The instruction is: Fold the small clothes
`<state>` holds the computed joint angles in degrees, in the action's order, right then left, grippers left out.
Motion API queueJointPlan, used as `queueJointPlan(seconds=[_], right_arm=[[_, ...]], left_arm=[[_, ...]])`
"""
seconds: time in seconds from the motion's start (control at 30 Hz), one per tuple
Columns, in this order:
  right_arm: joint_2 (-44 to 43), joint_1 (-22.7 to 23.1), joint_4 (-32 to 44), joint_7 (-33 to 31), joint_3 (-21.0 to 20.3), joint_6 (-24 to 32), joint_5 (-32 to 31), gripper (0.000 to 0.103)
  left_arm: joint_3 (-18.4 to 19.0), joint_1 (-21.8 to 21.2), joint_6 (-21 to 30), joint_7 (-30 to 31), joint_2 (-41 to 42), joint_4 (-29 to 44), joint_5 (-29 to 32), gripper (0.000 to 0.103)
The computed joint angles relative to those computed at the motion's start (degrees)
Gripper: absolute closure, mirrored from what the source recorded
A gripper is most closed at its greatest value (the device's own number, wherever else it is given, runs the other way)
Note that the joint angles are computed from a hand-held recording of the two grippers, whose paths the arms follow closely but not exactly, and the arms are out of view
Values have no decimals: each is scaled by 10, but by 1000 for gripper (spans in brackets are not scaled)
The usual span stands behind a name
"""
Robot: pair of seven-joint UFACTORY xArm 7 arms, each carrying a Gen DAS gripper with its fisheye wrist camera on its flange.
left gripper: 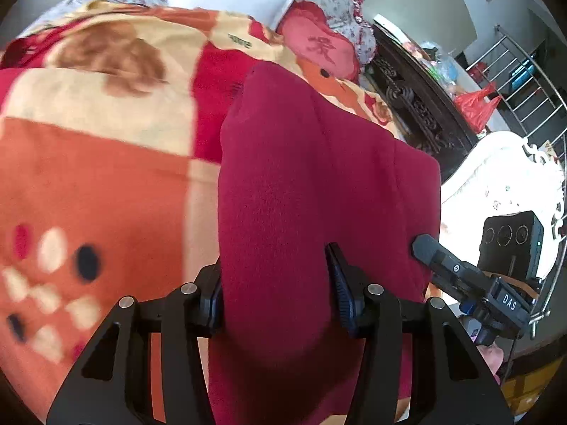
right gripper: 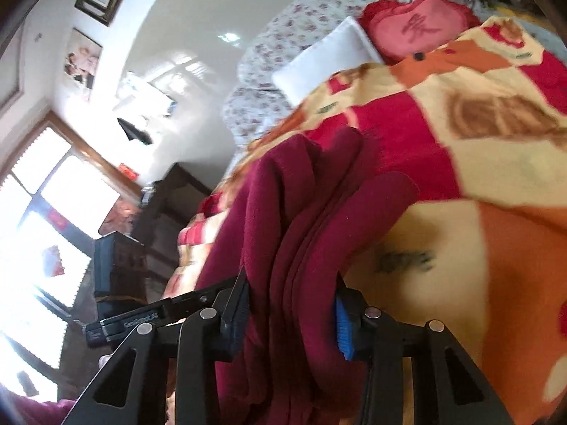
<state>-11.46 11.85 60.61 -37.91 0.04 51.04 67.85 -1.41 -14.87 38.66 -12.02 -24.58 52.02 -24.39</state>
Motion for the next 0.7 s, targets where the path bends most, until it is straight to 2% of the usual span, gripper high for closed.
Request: queueJointPlan(seconds=[0.13, 0.2, 0.23, 0.3, 0.33, 0.37, 0.43, 0.53, 0.63, 0.7], right_arm=[[-34, 18, -41, -5, 12, 8, 3, 64], [-27, 25, -52, 26, 25, -10, -23, 60], [-22, 26, -54, 60, 36, -27, -58, 53], [-22, 8, -60, 151, 70, -72, -160, 52], [-34, 13, -68, 168, 68, -90, -181, 52], [-45, 41, -71, 162, 41, -98, -178, 52], [-70, 55, -72, 119, 27, -93, -147, 52], [-93, 78, -62, 100, 36, -97, -186, 52], [-86, 120, -51, 51, 41, -92, -189, 52], [-77, 130, -53, 50, 61, -112, -222, 52]], left_arm=[[-13, 28, 43, -37, -105, -64, 51, 54], [-21, 40, 61, -56, -140, -98, 79, 53], [-24, 45, 70, -65, -147, -110, 90, 53], [-41, 66, 107, -91, -152, -126, 133, 53], [-45, 72, 111, -99, -161, -136, 150, 53], [-40, 69, 103, -100, -176, -148, 151, 52], [-37, 69, 98, -108, -198, -156, 157, 50], [-58, 84, 86, -125, -213, -150, 196, 50], [-71, 89, 73, -135, -196, -140, 223, 49], [-72, 88, 70, -140, -193, -144, 234, 49]])
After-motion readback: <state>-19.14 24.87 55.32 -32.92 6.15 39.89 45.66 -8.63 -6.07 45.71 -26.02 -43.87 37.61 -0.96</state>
